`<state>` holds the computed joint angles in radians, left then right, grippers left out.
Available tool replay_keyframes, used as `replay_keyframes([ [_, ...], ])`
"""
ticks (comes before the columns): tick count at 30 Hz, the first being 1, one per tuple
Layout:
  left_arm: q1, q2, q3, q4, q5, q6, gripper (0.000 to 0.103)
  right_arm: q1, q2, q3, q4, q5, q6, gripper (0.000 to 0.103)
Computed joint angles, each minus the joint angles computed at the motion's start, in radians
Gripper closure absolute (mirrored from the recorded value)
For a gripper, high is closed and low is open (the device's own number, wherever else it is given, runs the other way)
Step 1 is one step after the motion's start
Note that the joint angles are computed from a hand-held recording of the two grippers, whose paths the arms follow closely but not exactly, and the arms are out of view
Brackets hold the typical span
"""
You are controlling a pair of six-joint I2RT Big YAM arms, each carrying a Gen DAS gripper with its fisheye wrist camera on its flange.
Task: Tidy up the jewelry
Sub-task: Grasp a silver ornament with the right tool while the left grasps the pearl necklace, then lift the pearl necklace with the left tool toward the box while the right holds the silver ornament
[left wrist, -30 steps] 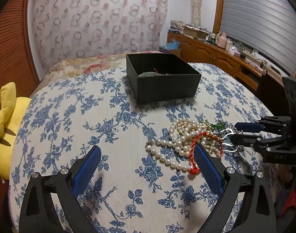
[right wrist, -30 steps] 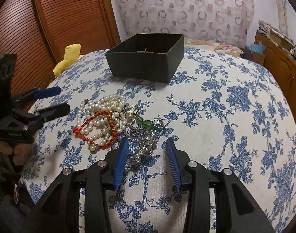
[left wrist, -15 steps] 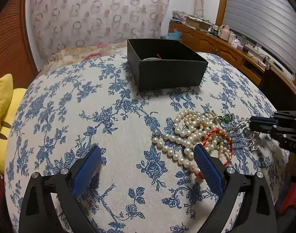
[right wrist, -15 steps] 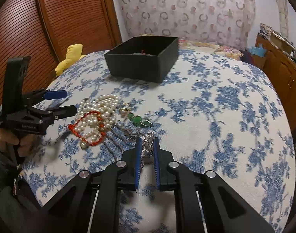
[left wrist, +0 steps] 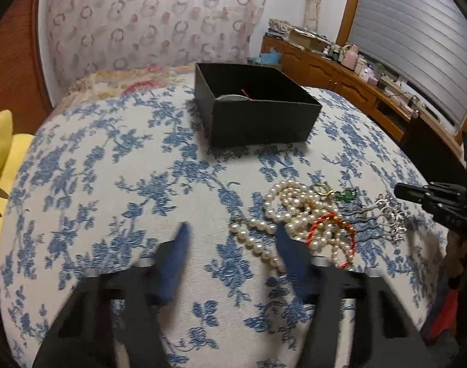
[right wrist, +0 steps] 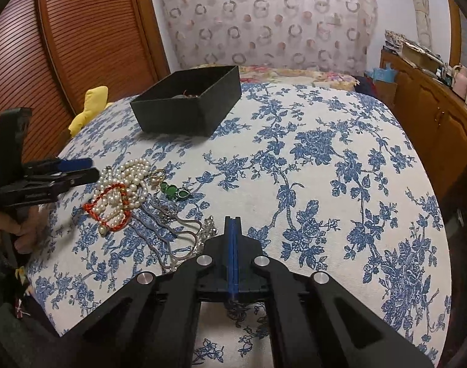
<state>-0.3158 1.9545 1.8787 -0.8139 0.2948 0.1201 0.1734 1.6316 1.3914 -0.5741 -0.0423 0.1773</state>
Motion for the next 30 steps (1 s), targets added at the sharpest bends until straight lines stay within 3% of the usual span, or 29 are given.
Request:
replay_keyframes([
  [4,-0.015,0.025,0.035,-0.035,-0.011,0.018,0.079,0.007,-0.004,-0.002,0.005,0.000,-0.001,0.102],
  [6,-0.025,0.018,0.020,-0.015,-0.048,0.033,0.082,0.011,-0.006,-0.004,0.007,0.006,-0.001,0.102],
  [9,-0.030,0.010,0.005,0.003,-0.104,0.058,0.095,0.020,-0.012,-0.010,0.008,0.012,-0.007,0.102],
  [13,-0.018,0.006,0.001,0.000,-0.085,0.065,0.096,0.036,-0.010,-0.006,0.004,0.047,-0.019,0.097],
  [15,-0.015,0.005,-0.001,0.001,-0.083,0.068,0.096,0.037,-0.010,-0.006,0.009,0.043,-0.015,0.080],
  [16,-0.014,0.003,-0.003,0.001,-0.082,0.068,0.096,0.037,-0.014,-0.010,0.014,0.044,-0.013,0.077],
  [23,-0.012,0.004,-0.002,0.001,-0.081,0.067,0.096,0.036,-0.020,-0.017,0.027,0.026,0.015,0.075],
  [30,-0.012,0.005,-0.002,0.002,-0.082,0.069,0.096,0.047,0.025,0.011,-0.009,-0.004,0.051,0.074],
])
